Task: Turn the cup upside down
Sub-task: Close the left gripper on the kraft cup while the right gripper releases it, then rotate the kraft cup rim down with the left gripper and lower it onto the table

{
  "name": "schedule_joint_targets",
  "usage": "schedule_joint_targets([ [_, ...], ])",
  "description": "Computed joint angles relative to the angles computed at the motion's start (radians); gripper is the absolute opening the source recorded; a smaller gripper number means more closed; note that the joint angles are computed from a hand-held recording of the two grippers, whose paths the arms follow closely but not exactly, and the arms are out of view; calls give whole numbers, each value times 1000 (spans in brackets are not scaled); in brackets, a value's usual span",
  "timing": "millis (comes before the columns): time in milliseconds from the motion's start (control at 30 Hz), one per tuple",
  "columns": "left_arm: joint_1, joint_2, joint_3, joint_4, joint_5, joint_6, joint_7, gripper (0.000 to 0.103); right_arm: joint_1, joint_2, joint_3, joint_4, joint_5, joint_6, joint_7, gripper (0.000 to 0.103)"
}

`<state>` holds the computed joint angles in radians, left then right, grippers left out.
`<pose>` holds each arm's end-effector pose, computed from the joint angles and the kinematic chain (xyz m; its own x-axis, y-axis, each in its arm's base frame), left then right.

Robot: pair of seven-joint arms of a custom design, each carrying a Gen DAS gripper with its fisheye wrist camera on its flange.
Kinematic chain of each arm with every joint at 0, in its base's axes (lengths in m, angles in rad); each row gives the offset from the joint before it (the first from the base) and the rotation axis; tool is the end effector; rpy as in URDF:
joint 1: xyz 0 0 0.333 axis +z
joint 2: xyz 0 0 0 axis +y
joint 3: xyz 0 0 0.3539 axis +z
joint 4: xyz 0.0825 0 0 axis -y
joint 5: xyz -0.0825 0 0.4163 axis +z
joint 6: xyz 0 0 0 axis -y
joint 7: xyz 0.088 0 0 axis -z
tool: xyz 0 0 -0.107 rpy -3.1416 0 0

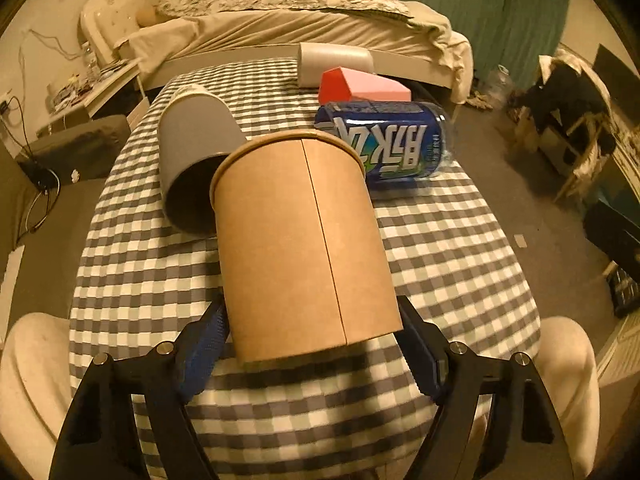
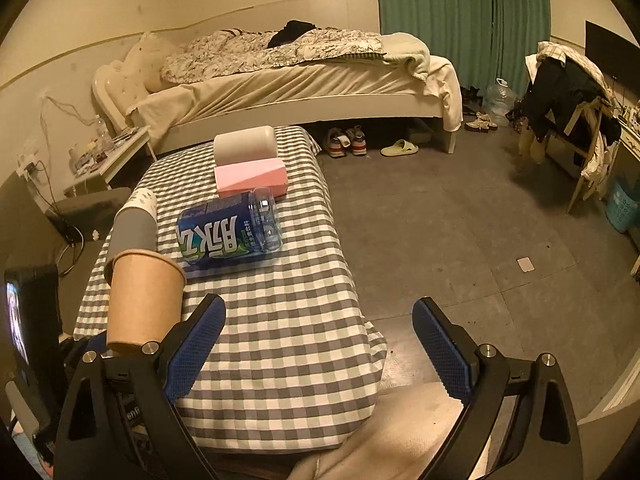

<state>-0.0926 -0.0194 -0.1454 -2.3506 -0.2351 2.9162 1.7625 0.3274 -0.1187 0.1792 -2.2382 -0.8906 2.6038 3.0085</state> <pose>0.5528 -0.1195 0.4194 -0.2331 -0.9705 0.0614 -0.8161 0.1609 -0.5551 0.4825 0.2891 0.4857 -0.2147 -0.9728 -0.0870 -0.6881 0.2138 -0.6934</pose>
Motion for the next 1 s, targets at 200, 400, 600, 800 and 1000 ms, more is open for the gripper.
schedule_joint_targets([
  [200, 12, -71, 11, -3, 105, -120, 18, 82, 8, 10, 5, 17, -23, 3, 12, 95],
  [400, 23, -102, 26, 43, 141, -282, 45, 82, 13, 9, 3, 12, -33, 20, 28, 95],
  [600, 32, -87, 24, 131, 197, -489, 95, 82, 8, 1, 3, -4, -40, 41, 62, 95],
  [800, 30, -55, 11, 147, 264, -428, 104, 77, -6, -2, -3, -23, -38, 71, 92, 95],
  [1000, 28, -31, 13, 167, 217, -398, 91, 77, -20, -8, -5, -27, -29, 62, 85, 95],
])
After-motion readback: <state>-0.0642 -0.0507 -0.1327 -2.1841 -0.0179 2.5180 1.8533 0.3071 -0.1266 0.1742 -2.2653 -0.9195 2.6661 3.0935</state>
